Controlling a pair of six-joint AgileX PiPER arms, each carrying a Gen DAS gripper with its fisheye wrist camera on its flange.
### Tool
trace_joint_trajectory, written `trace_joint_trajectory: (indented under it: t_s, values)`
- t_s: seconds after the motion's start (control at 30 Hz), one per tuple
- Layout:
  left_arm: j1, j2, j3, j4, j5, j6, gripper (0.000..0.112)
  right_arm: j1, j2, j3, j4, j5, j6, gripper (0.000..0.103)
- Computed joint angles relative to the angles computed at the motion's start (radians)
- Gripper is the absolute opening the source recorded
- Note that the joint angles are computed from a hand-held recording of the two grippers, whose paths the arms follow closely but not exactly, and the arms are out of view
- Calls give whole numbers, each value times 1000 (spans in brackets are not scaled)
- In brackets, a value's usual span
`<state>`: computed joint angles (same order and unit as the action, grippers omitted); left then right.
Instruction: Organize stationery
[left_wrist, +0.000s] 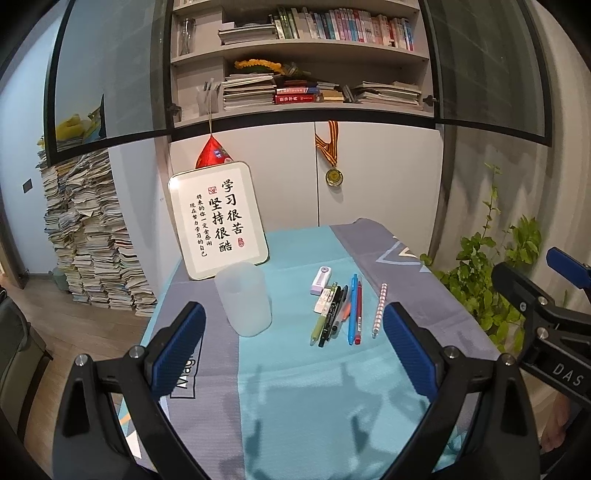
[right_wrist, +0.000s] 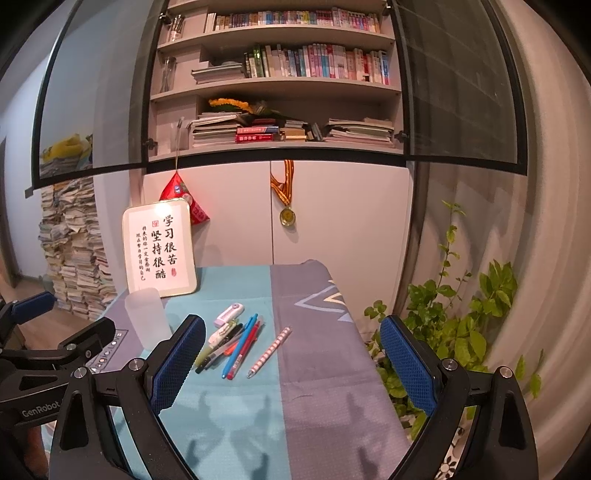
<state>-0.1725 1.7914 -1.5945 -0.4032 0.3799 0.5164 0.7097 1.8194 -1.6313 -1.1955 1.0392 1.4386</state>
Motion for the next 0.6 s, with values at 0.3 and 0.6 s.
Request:
trace_joint_trajectory:
  t_s: [0.3,0.6]
  values:
    - [-2,-3,3,-5,-2,10,97,1,0,9,-5,0,11,96]
    - [7,-9,5,-36,-8,48,97,0,-2,5,-3,-3,-2,96]
